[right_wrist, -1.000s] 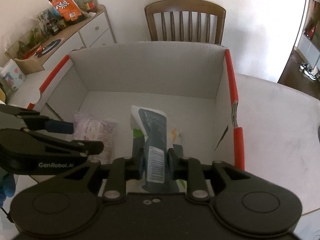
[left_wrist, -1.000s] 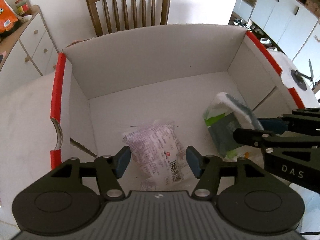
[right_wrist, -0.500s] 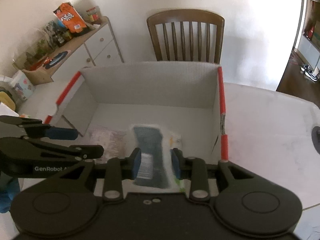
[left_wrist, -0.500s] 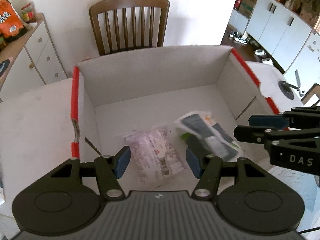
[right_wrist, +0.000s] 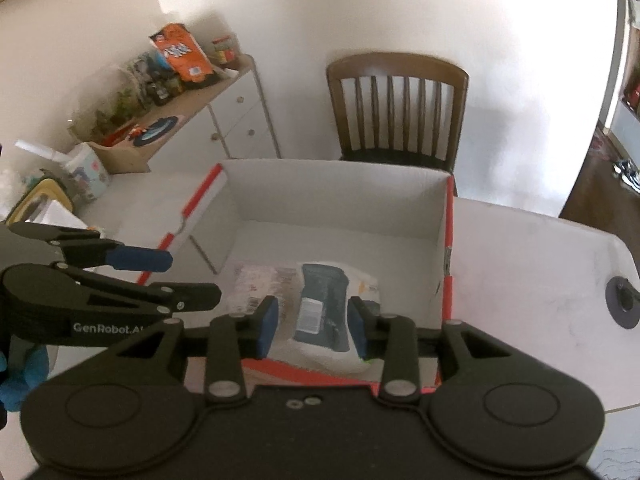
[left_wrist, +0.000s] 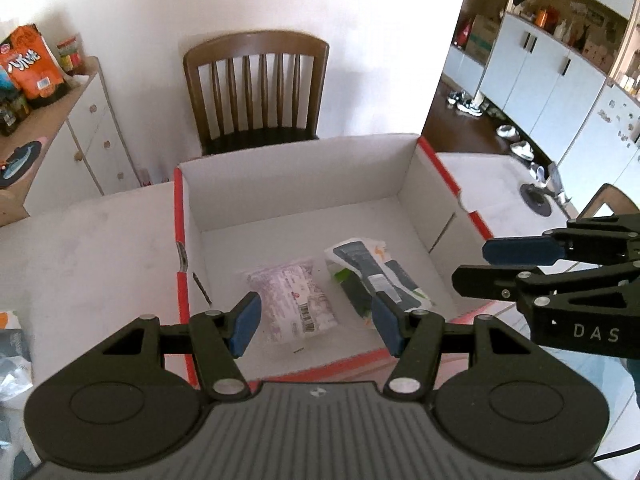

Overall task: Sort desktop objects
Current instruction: 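Lower both packets into the box and open both grippers, then withdraw both grippers from the box back toward the table items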

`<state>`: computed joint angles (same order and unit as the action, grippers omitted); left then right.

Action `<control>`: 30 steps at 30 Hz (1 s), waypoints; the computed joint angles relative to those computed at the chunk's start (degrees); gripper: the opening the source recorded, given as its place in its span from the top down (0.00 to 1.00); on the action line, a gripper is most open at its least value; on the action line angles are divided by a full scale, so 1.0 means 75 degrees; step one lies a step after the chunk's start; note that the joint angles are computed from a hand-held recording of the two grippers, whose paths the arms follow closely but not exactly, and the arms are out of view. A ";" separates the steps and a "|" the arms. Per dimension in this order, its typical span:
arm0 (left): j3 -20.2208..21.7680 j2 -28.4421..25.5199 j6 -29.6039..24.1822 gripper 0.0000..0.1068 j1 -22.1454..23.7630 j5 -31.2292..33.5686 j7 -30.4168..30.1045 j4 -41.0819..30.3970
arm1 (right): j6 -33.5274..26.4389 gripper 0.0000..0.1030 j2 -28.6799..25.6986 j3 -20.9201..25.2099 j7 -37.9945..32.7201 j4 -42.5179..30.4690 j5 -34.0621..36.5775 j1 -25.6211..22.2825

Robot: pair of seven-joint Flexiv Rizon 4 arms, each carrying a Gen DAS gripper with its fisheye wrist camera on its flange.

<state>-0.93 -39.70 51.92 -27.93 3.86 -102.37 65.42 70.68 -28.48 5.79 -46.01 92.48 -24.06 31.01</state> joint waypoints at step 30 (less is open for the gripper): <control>-0.0246 0.2568 0.2268 0.04 -0.0116 0.0488 -0.0744 0.3680 | 0.0933 0.33 0.2104 -0.0132 0.3141 0.2649 -0.2938 0.0146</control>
